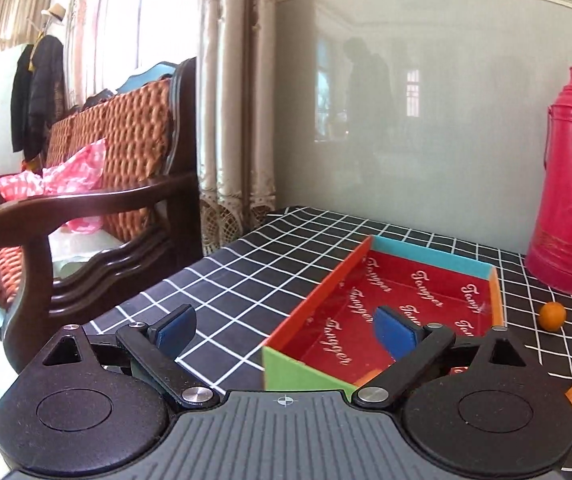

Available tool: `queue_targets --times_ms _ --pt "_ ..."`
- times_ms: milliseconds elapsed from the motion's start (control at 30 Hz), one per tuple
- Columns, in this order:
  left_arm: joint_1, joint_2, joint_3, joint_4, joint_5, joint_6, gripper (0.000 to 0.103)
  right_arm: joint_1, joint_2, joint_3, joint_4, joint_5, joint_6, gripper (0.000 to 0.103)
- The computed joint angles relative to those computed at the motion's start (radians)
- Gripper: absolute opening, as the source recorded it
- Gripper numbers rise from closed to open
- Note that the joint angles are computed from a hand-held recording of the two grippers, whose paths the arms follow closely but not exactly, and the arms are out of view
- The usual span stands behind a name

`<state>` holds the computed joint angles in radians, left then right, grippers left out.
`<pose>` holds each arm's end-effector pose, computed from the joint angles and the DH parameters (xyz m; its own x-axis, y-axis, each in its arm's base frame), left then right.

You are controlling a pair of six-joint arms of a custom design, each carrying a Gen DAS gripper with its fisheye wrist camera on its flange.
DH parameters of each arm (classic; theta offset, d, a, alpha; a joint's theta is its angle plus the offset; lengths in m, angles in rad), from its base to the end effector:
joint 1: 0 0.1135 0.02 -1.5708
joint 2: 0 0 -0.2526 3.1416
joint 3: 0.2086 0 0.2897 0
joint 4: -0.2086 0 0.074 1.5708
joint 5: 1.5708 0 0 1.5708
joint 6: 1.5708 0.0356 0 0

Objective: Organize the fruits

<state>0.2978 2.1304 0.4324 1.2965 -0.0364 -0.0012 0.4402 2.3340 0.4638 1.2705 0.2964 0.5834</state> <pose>0.2659 0.0830 -0.0040 -0.3732 -0.1158 -0.9205 -0.3257 0.9454 0.0131 0.2374 0.1003 -0.0535 -0.5305 0.3325 -0.7798 0.1232 0.9403 0.3172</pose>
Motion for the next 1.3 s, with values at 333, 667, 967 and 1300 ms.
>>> queue_targets --times_ms 333,667,967,1300 --pt "0.138 -0.012 0.008 -0.057 0.043 -0.048 0.096 0.150 -0.072 0.004 0.058 0.056 -0.140 0.021" --pt "0.271 0.040 0.049 -0.076 0.062 -0.023 0.098 0.244 -0.116 0.212 -0.107 -0.038 -0.270 0.005" --pt "0.337 0.063 0.073 -0.068 0.082 -0.005 0.098 0.214 -0.122 0.175 -0.148 -0.021 -0.264 0.021" --pt "0.304 0.048 0.074 -0.102 0.113 -0.022 0.099 0.190 -0.065 0.129 -0.136 -0.042 -0.250 0.025"
